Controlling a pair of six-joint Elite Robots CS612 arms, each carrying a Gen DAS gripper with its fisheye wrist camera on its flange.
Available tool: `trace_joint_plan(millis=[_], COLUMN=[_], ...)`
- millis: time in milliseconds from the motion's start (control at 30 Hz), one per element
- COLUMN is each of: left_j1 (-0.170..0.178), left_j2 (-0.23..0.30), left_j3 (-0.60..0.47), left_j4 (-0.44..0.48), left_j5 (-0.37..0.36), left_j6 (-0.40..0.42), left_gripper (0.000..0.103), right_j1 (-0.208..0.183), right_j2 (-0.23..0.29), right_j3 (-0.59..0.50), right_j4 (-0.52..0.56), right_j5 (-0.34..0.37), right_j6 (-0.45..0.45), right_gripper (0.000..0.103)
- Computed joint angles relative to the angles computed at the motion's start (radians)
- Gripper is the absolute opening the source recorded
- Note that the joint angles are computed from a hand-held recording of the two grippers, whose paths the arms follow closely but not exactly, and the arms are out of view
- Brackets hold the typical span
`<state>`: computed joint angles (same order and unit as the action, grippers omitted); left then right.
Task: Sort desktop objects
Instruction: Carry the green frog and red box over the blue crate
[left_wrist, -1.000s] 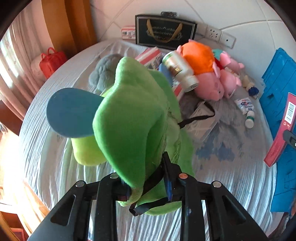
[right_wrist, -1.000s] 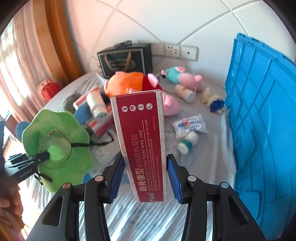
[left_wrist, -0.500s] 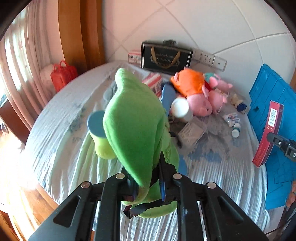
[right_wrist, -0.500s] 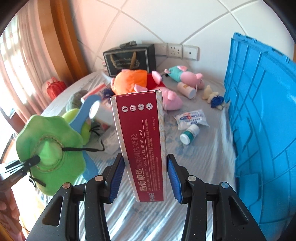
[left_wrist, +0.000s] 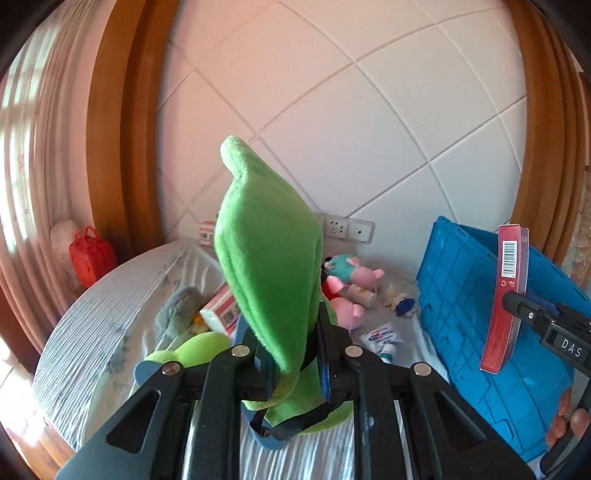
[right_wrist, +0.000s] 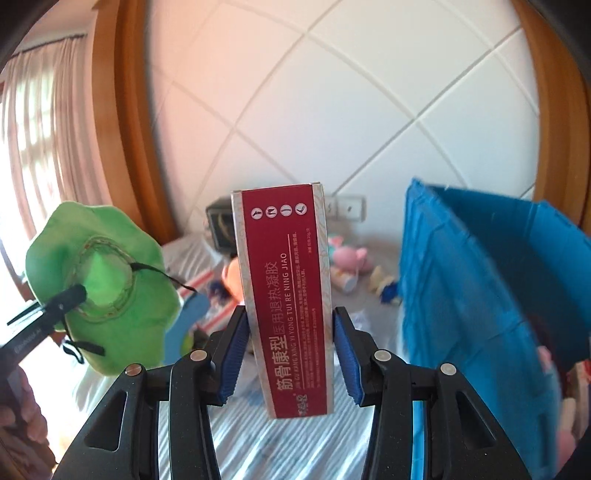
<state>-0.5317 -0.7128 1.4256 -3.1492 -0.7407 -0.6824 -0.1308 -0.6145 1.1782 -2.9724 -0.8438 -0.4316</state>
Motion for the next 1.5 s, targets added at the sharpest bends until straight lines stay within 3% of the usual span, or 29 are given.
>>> trace_joint_plan(millis=[167, 333, 567, 833, 1033, 1267, 1367, 1500], left_j1=[-0.011, -0.023, -0.043, -0.085, -0.113, -0.124, -0.128, -0.136], left_j2=[0.032, 0.074, 0.127, 0.228, 0.313, 0.436, 0.478, 0.51], left_j3=[-0.079, -0.188, -0.326, -0.559, -0.74, -1.012, -1.103, -1.172], left_j4=[-0.105, -0.142, -0.119, -0.03, 0.14, 0.536, 0.637, 0.709], left_j5=[-0.065, -0.156, -0.299, -0.366, -0.428, -0.49, -0.499, -0.479], left_j6=[0.161, 0.289, 0.358, 0.42, 0.438, 0.391, 0.375, 0.37], left_gripper=[0.017, 0.017, 0.017, 0.017, 0.017, 0.017, 0.017, 0.017], right_j1=[-0.036, -0.072, -0.13, -0.191, -0.211, -0.22, -0.215, -0.216], right_j2=[-0.025, -0.049, -0.064, -0.055, -0.013, 0.062, 0.084, 0.117], right_j3=[0.025, 0.048, 0.058, 0.045, -0.011, -0.131, -0.161, -0.217], right_j4=[-0.149, -0.259, -0.339, -0.316, -0.263, -0.164, -0.143, -0.08], right_j5=[0.021, -0.006, -0.097, -0.196, -0.259, -0.355, -0.423, -0.446], right_j6=[0.113, 0.191, 0.259, 0.27, 0.251, 0.188, 0.148, 0.122], right_gripper=[0.044, 0.044, 0.044, 0.044, 0.044, 0.044, 0.044, 0.044])
